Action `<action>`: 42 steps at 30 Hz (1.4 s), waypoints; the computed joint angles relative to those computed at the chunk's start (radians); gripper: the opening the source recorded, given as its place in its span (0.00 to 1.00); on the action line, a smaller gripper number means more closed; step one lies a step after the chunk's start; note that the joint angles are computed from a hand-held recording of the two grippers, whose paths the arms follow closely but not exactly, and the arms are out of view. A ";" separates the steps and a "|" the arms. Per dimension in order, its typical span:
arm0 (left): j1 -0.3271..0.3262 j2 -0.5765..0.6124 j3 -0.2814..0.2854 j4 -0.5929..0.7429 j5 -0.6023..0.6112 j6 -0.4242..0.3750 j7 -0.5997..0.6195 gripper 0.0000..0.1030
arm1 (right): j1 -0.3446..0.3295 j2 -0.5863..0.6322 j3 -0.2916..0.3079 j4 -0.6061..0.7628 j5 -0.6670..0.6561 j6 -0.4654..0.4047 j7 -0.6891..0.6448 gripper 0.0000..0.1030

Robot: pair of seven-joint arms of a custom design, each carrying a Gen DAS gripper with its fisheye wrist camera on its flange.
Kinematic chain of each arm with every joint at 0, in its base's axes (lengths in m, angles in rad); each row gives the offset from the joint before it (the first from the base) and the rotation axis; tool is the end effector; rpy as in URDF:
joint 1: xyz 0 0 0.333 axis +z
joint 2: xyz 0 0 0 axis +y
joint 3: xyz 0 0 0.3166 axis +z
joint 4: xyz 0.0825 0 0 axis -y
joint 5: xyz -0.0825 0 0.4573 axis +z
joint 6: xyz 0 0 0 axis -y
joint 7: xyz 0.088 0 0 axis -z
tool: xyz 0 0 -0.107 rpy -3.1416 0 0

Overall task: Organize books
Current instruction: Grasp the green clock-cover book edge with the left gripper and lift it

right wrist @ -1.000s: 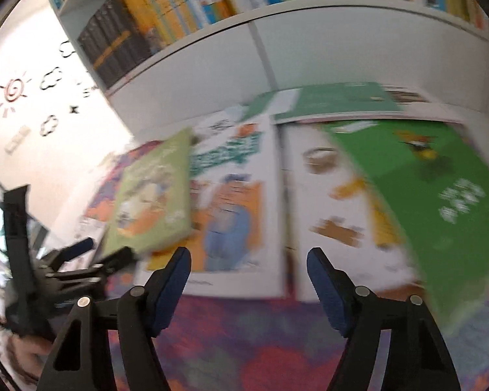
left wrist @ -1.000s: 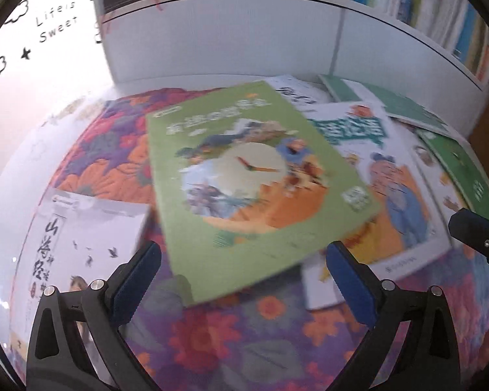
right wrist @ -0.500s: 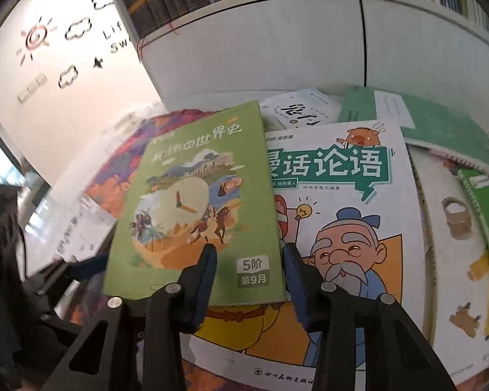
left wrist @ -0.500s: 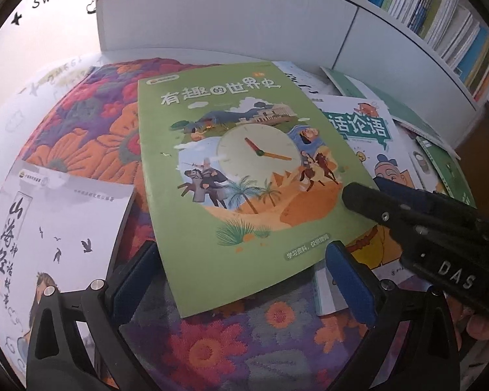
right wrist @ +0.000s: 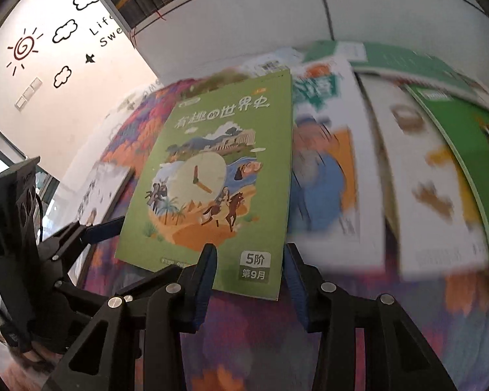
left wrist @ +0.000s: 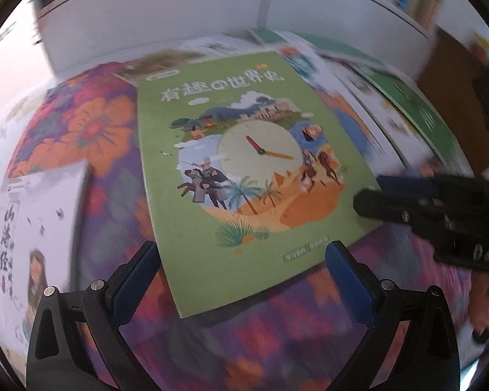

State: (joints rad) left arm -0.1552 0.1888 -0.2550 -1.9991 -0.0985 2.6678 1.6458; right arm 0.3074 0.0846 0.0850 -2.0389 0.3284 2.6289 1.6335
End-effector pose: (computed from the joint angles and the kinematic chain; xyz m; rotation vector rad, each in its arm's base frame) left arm 0.6344 -0.2670 0.3807 -1.5977 2.3908 -0.6731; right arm 0.6220 0.2481 0.4197 -1.9062 1.7561 -0.0847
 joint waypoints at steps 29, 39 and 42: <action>0.020 -0.016 -0.014 -0.005 -0.311 -0.047 0.220 0.62 | -0.007 -0.173 -0.040 -0.231 0.680 -0.003 -0.495 0.28; 0.049 -0.064 0.003 -0.037 -0.503 -0.131 0.305 0.29 | -0.003 -0.202 -0.050 -0.259 0.708 -0.065 -0.489 0.22; 0.028 -0.089 0.012 -0.063 -0.427 -0.076 0.269 0.28 | 0.006 -0.207 -0.040 -0.258 0.708 -0.039 -0.492 0.20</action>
State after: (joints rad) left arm -0.1270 0.0999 -0.2429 -2.0624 -0.5256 2.5922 1.9150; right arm 0.3134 -0.1221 0.0446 -2.2971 1.0365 2.5900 1.1415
